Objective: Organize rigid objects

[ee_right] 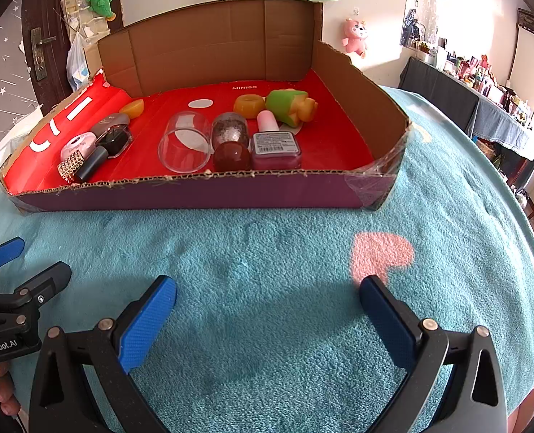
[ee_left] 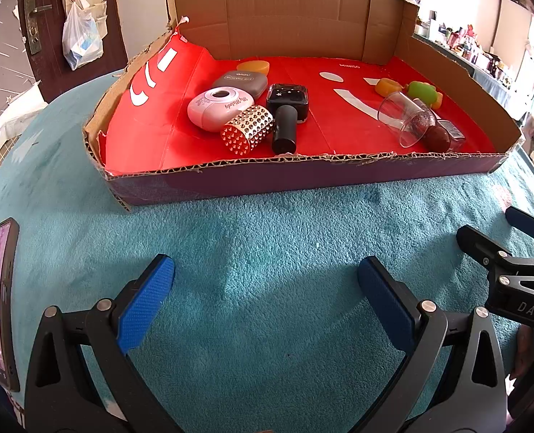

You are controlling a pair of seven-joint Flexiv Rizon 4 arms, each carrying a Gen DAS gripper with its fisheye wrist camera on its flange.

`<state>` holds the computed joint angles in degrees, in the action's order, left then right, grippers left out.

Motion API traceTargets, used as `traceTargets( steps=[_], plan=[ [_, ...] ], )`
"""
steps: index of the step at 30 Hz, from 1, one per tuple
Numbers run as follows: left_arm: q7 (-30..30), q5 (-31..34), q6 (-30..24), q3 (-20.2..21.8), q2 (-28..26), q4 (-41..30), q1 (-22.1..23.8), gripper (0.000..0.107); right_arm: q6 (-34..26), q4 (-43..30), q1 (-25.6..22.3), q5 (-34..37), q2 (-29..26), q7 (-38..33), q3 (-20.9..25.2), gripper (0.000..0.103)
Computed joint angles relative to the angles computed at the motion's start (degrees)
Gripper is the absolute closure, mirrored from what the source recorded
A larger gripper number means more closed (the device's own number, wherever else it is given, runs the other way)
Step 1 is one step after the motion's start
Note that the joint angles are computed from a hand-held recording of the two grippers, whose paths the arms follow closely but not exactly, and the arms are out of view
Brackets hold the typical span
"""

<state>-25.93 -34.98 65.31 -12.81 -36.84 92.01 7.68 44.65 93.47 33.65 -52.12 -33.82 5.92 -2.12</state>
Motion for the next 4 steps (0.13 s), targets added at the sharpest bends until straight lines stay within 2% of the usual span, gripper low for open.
traceTargets(
  steps=[4],
  plan=[
    [-0.01, 0.0, -0.06, -0.06, -0.01, -0.02, 0.05, 0.004, -0.01, 0.02, -0.01, -0.02, 0.01, 0.01, 0.02, 0.0]
  ],
)
